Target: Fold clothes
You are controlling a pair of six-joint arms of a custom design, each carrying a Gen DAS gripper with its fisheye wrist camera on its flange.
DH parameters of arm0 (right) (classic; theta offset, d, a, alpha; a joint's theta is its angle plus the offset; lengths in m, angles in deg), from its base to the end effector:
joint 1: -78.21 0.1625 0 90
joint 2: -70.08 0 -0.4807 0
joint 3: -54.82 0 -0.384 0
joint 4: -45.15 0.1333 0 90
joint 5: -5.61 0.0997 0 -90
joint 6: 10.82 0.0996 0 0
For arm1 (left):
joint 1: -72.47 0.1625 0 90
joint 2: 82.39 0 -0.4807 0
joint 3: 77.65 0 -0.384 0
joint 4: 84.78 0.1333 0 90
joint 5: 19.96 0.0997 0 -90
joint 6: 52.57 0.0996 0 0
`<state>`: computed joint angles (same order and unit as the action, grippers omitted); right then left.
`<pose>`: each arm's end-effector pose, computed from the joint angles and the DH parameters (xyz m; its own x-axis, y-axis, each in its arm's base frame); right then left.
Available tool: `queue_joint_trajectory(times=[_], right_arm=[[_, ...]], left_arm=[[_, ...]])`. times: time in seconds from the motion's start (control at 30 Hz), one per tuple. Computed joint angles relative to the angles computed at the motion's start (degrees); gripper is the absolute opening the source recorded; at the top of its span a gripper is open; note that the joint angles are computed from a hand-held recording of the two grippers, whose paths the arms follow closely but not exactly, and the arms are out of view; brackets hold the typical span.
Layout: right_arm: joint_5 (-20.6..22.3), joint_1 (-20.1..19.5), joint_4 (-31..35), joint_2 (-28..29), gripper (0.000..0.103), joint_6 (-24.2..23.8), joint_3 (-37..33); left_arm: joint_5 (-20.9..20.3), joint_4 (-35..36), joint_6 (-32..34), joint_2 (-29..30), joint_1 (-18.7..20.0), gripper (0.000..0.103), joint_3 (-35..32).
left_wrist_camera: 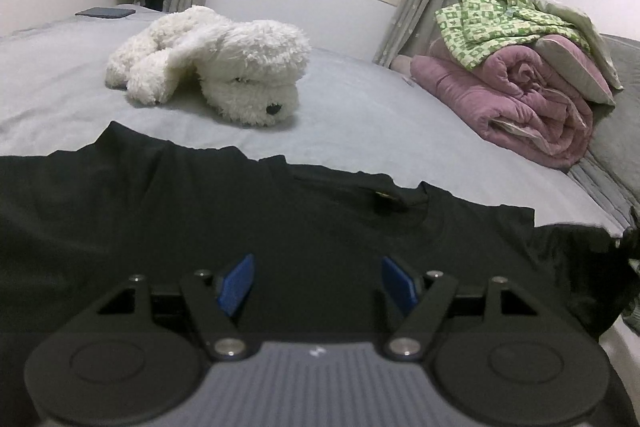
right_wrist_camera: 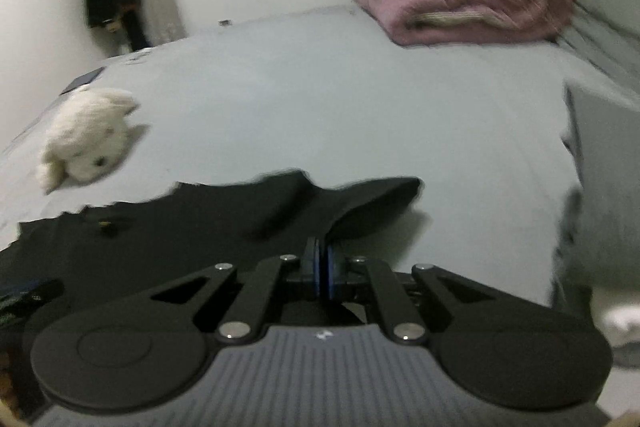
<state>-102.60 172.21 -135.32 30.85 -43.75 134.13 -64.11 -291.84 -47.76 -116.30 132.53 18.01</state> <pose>0.1579 -0.7935 0.2358 -0.7853 -0.1998 0.5860 -0.5616 0.6284 -0.5383 -0.1692 -0.7040 0.1349 -0.8711 -0.1217 -0.4759 0.3584 0.5052 -0.7851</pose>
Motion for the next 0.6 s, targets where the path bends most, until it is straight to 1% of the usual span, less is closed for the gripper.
queue_joint_trajectory(times=[0.1,0.27,0.4,0.47,0.5,0.53,0.6], right_arm=[[1.93,1.37,1.23,0.26,0.005,-2.23,0.11],[3.80,3.07,5.39,2.17,0.005,-4.16,-1.49],[4.35,3.40,10.54,4.52,0.007,-3.60,-3.93],[6.31,3.06,15.46,5.04,0.012,-1.86,-5.11],[7.05,2.93,17.75,5.18,0.013,-0.72,-5.72],[7.40,2.85,18.97,5.20,0.013,0.17,-6.06],[8.82,2.55,19.37,4.41,0.013,1.23,-5.62]], left_arm=[[-0.76,0.27,-0.60,-0.50,0.08,0.071,0.46],[-3.12,0.39,-2.34,-1.36,0.50,0.069,1.20],[-6.24,0.37,-3.83,-2.09,1.04,0.067,1.85],[-7.69,0.27,-4.37,-2.39,1.21,0.067,2.18],[-8.55,0.25,-4.51,-2.54,1.33,0.067,2.30],[-9.02,0.15,-4.52,-2.61,1.35,0.066,2.38],[-9.80,0.40,-4.53,-2.72,1.34,0.065,2.42]])
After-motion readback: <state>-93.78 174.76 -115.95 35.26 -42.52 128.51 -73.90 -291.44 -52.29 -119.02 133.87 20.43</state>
